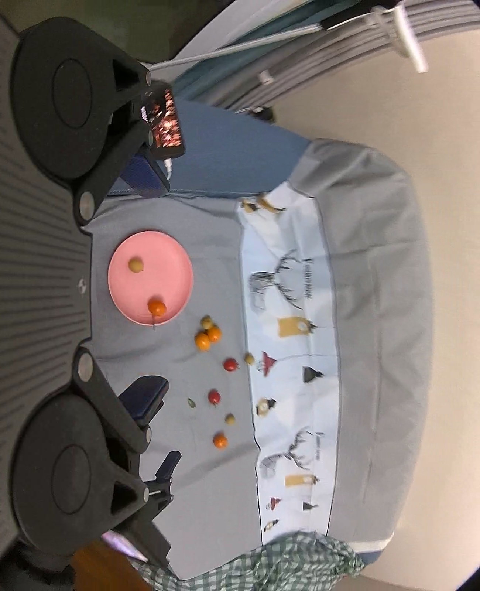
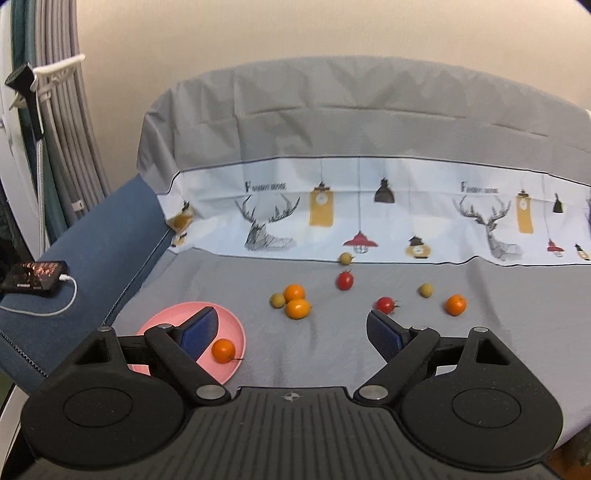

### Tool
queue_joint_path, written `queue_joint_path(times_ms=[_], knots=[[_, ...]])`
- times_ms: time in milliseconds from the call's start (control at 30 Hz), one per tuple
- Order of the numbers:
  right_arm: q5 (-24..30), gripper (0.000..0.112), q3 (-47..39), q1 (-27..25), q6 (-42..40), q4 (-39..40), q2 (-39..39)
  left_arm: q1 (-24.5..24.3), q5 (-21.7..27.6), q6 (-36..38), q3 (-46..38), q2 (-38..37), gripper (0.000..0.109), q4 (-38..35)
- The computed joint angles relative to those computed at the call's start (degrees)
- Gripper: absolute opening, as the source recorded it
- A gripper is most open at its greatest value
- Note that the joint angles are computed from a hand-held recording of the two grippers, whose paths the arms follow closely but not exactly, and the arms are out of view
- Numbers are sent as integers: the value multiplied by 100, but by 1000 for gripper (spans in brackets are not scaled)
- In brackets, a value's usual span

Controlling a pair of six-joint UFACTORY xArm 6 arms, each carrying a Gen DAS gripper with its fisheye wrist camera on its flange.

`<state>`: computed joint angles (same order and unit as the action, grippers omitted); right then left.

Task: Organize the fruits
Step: 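Lift both tools away from the plate and move toward the fruits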

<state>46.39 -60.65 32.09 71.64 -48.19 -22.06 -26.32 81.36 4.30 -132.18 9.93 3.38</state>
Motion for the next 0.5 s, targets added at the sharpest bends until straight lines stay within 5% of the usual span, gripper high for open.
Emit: queue_joint_path(times_ms=[500], knots=[[395, 89, 521, 175, 402, -459, -798, -331, 120, 188, 379, -728, 103, -394]])
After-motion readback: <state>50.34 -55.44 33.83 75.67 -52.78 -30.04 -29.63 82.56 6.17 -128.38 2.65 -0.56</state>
